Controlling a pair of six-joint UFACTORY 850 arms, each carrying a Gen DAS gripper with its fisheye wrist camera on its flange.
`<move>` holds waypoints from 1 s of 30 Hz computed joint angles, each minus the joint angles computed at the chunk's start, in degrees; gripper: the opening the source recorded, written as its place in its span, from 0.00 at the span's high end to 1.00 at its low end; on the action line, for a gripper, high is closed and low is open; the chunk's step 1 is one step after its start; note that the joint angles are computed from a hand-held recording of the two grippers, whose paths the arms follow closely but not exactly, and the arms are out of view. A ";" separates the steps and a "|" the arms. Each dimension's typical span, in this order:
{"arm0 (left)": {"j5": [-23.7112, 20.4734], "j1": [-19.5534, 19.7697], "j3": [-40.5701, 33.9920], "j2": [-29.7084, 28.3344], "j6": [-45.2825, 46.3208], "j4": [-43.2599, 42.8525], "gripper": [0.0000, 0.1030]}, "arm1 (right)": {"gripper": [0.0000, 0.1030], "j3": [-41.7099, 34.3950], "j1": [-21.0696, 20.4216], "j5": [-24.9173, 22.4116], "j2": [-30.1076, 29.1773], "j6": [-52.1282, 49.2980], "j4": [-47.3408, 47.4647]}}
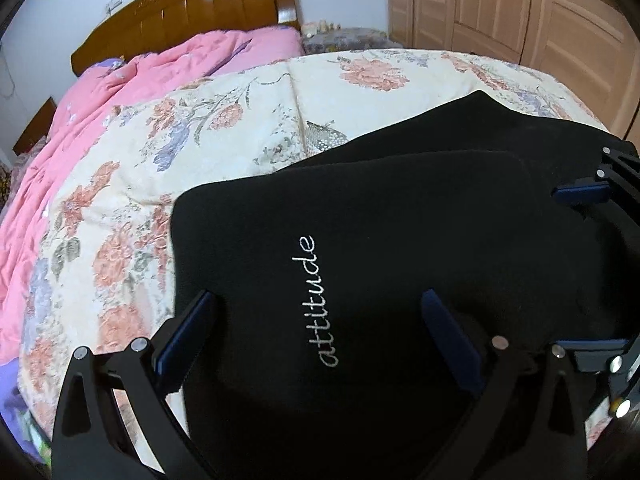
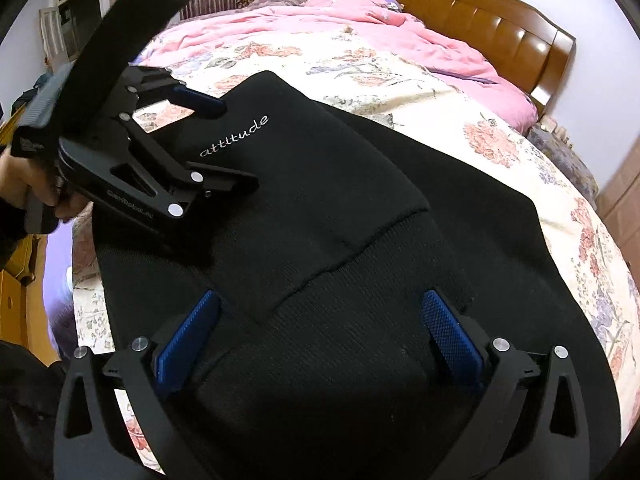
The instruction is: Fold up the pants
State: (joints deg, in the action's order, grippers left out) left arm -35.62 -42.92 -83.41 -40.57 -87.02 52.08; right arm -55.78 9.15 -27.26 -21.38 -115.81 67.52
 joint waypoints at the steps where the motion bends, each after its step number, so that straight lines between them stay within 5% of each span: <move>1: -0.94 -0.31 -0.48 0.31 0.66 -0.25 0.02 | 0.05 -0.33 -0.12 -0.63 0.40 -0.34 -0.70; 4: 2.18 -0.36 -0.47 2.55 0.41 3.22 0.02 | 0.05 -0.95 -1.68 -2.34 1.26 -7.91 3.19; 7: 1.89 1.28 -5.81 -0.54 7.52 -0.21 0.02 | 0.05 -6.07 -0.97 -2.27 -2.65 -0.96 -3.49; 11: 5.41 4.61 -9.68 -5.23 17.41 -9.74 0.01 | 0.05 -11.68 -1.58 -8.45 -8.26 7.86 -12.20; 15: 9.88 4.57 -4.96 -2.90 9.10 -0.64 0.01 | 0.05 -15.75 -3.76 -15.40 -11.29 14.51 -15.24; 18: 1.65 1.83 -3.75 -0.97 2.55 7.72 0.02 | 0.06 -15.43 -3.80 -14.36 -9.72 8.87 -11.58; 22: 0.60 -0.40 2.19 3.37 -9.05 13.63 0.02 | 0.05 -23.52 -3.56 -18.13 -13.65 12.25 -7.38; 27: -1.23 -0.79 2.80 1.00 -6.85 7.32 0.02 | 0.06 -29.22 1.34 -10.72 -18.37 17.14 -11.91; 30: 3.06 -0.06 6.24 2.65 -14.08 11.10 0.01 | 0.06 -30.26 3.54 -2.61 -20.76 20.00 -16.85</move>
State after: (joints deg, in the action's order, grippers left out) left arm -32.56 -42.98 -77.16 -37.92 -101.10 63.18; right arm -86.04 12.68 -29.86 -42.14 -95.81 50.67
